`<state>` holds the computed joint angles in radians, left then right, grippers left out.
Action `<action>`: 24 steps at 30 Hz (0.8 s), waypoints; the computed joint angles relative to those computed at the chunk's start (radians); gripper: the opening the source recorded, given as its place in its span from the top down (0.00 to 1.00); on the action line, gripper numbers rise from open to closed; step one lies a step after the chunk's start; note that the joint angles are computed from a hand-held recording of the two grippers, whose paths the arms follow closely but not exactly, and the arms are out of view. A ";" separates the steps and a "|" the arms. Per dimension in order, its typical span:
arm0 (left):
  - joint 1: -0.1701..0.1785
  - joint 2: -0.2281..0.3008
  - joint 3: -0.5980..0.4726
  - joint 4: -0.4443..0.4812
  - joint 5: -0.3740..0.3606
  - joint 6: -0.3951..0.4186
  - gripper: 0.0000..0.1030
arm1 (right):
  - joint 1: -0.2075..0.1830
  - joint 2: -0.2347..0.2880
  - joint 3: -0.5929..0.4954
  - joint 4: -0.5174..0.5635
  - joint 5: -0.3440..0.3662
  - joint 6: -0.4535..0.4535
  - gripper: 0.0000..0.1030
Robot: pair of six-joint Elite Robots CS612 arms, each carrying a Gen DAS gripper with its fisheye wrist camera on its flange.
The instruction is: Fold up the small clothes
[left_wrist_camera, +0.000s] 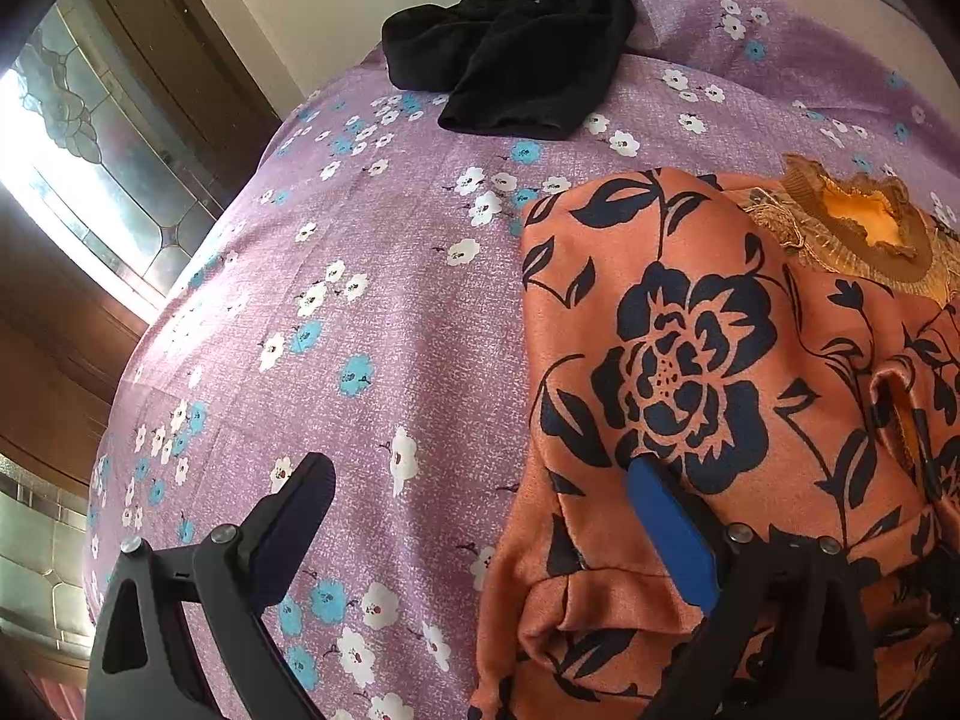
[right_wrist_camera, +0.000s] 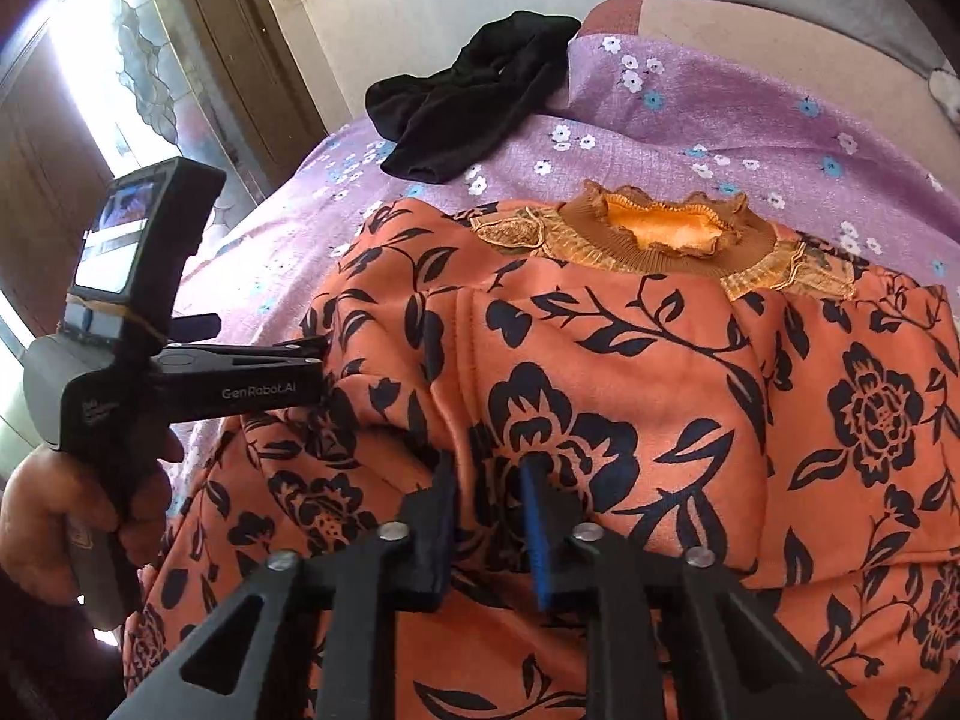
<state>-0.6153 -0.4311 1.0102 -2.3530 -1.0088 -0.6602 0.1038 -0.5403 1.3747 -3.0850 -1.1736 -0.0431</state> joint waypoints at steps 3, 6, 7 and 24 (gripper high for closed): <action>0.002 -0.001 -0.001 0.001 -0.004 -0.002 0.05 | -0.010 -0.008 0.011 -0.020 0.033 0.008 0.94; 0.001 -0.009 0.011 -0.013 0.030 -0.018 0.05 | -0.024 -0.028 0.031 -0.091 0.028 0.057 0.95; 0.000 -0.013 0.016 -0.016 0.050 -0.027 0.05 | -0.028 -0.037 0.041 -0.126 -0.007 0.074 0.97; -0.026 0.007 0.002 -0.076 0.131 0.076 0.05 | -0.191 -0.066 0.053 0.048 -0.261 0.581 0.92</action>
<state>-0.6408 -0.4238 1.0119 -2.4291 -0.8774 -0.5838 -0.0871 -0.6063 1.4280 -3.0367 -1.4349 0.5375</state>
